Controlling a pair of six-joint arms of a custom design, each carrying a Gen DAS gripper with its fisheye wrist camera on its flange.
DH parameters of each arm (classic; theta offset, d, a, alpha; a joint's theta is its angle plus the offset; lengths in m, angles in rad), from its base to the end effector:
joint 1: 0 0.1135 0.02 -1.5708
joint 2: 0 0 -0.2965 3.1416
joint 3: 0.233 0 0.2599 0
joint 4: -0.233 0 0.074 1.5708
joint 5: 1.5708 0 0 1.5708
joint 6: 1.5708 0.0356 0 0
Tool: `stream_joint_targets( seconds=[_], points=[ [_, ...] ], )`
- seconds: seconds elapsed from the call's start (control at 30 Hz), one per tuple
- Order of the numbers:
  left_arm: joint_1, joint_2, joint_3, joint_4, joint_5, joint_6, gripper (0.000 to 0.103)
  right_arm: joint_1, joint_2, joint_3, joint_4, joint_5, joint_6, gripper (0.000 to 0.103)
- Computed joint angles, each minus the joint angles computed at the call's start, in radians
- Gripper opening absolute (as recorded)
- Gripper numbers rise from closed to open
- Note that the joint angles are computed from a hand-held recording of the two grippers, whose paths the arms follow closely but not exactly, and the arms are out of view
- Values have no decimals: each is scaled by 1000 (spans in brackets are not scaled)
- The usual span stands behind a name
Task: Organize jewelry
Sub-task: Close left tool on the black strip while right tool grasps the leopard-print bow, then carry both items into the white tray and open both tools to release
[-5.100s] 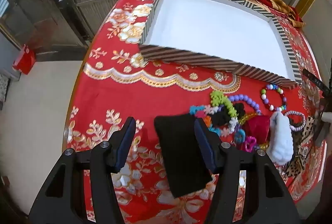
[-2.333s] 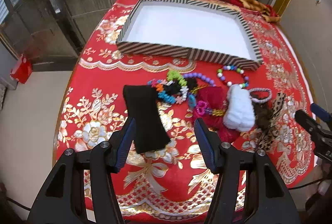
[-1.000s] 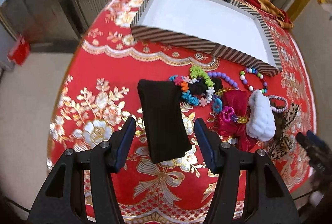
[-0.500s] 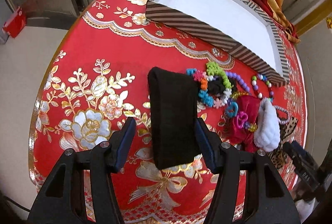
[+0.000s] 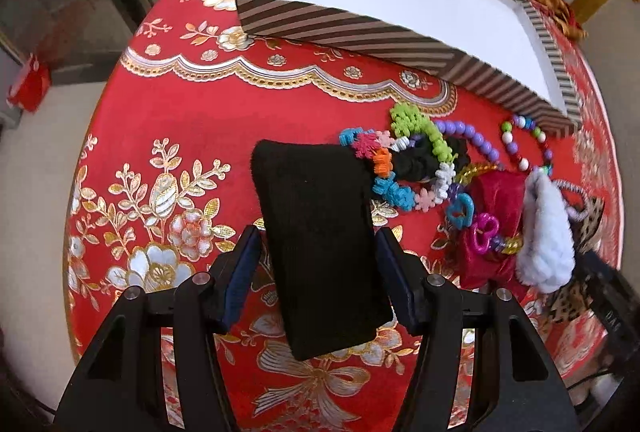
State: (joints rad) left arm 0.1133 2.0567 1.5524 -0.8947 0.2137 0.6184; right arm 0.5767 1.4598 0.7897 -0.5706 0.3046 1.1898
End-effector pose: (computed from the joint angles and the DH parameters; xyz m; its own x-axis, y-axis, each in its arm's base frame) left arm 0.4256 0.0408 0.1988 -0.8408 0.4745 -0.2604 0.5069 0.8591 -0.0712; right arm 0.2218 0.1315 0.1960 -0.7021 0.5997 -0.3839 0.5730 0.7959 0.1954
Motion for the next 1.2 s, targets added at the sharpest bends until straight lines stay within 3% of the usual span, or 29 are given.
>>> stream_joint_targets(
  seconds=[0.07,0.1,0.17,0.23,0.3,0.53,0.83,0.97,1.2],
  points=[
    [2,-6,-7,7,4,2,54,1,-19,-21,20,-8,-6,35],
    [2,-13,-16,17,6,0,41,3,-29,-31,23,-10,-7,34],
    [-3,-29,-42,40,-4,-9,30,13,-53,-49,24,-16,6,30],
    [10,-28,-32,17,17,-11,24,29,-89,-69,23,-18,27,18],
    [41,-26,-15,-11,44,4,17,48,-124,-68,-23,-2,41,17],
    [70,-55,-11,-43,71,23,15,100,-235,-52,-163,58,93,17],
    [125,-106,38,-170,151,76,14,184,-295,111,-386,190,97,17],
    [137,-104,83,-212,176,81,14,176,-304,148,-393,212,62,17],
    [131,-108,125,-244,193,69,14,126,-285,176,-299,202,-46,17]
  ],
)
